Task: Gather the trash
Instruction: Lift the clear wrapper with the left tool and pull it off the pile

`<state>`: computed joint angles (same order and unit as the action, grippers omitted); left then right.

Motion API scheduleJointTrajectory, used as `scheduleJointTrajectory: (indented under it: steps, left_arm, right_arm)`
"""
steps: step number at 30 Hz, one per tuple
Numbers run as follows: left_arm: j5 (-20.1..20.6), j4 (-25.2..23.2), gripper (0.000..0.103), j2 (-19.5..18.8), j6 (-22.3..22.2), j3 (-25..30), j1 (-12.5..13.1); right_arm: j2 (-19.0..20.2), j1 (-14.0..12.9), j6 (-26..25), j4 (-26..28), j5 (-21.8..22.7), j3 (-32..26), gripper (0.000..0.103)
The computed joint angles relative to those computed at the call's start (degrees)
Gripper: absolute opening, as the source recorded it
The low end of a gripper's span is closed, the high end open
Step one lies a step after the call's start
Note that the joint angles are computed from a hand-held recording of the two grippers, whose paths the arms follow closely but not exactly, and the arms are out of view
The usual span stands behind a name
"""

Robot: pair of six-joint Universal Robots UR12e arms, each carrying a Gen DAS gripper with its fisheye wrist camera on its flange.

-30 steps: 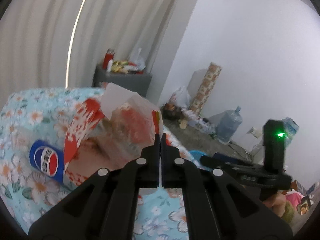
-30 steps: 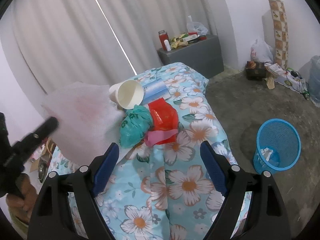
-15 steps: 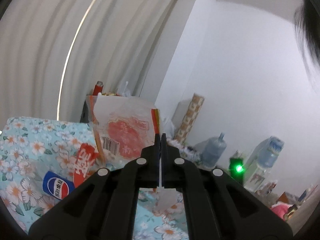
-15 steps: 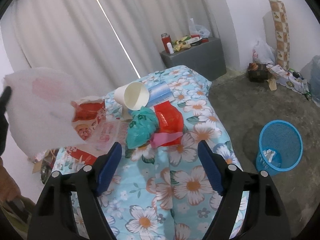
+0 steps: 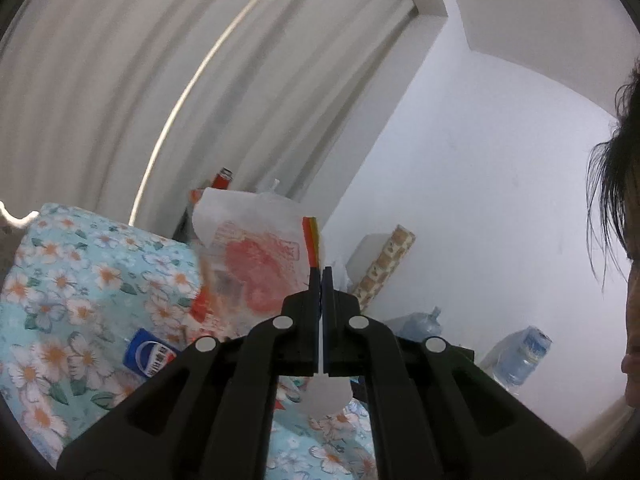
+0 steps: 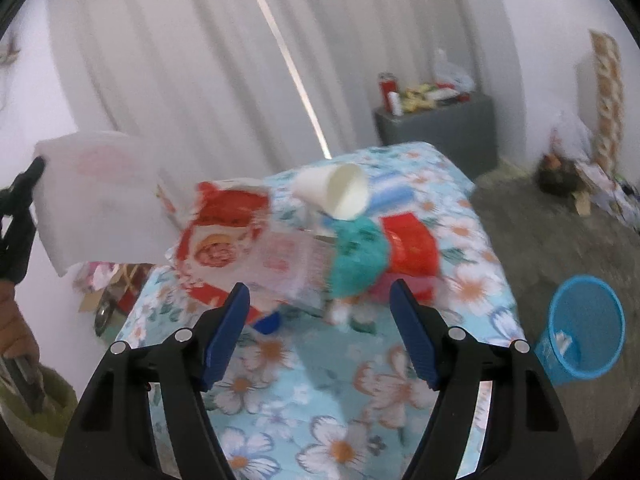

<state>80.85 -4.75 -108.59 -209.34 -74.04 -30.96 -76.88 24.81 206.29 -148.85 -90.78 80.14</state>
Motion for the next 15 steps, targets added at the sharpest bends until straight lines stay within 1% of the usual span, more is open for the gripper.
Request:
scheduleJointTrajectory:
  steps: [2,4,8,9,12,13,15]
  left_arm:
    - [1.9,-0.1,0.0,0.5,1.0,-0.6,-0.3]
    - [3.7,-1.4,0.0,0.8,2.2,-0.8,-0.6]
    - [8.2,-5.8,0.0,0.8,5.9,-0.4,-1.8]
    - [10.3,-7.6,0.0,0.7,7.3,0.0,-2.3]
    - [14.5,-12.4,0.0,-0.1,10.2,1.3,-3.4]
    - [15.5,-13.9,0.0,-0.3,10.8,1.6,-3.6]
    - [15.3,-15.8,0.0,-0.5,10.9,1.6,-3.6]
  right_arm:
    - [1.1,0.5,-2.2,-0.6,0.9,-1.4,0.071]
    - [2.4,0.9,-3.8,-0.1,1.3,-3.2,0.069]
    - [4.9,1.5,-7.0,2.1,2.8,-6.6,0.067]
    - [5.5,1.7,-7.9,2.9,3.0,-7.6,0.065]
    - [6.9,2.3,-9.8,5.2,2.2,-9.5,0.059]
    - [7.5,2.7,-10.6,6.4,0.9,-10.4,0.057]
    - [8.0,3.0,-11.2,7.9,-0.4,-11.2,0.048]
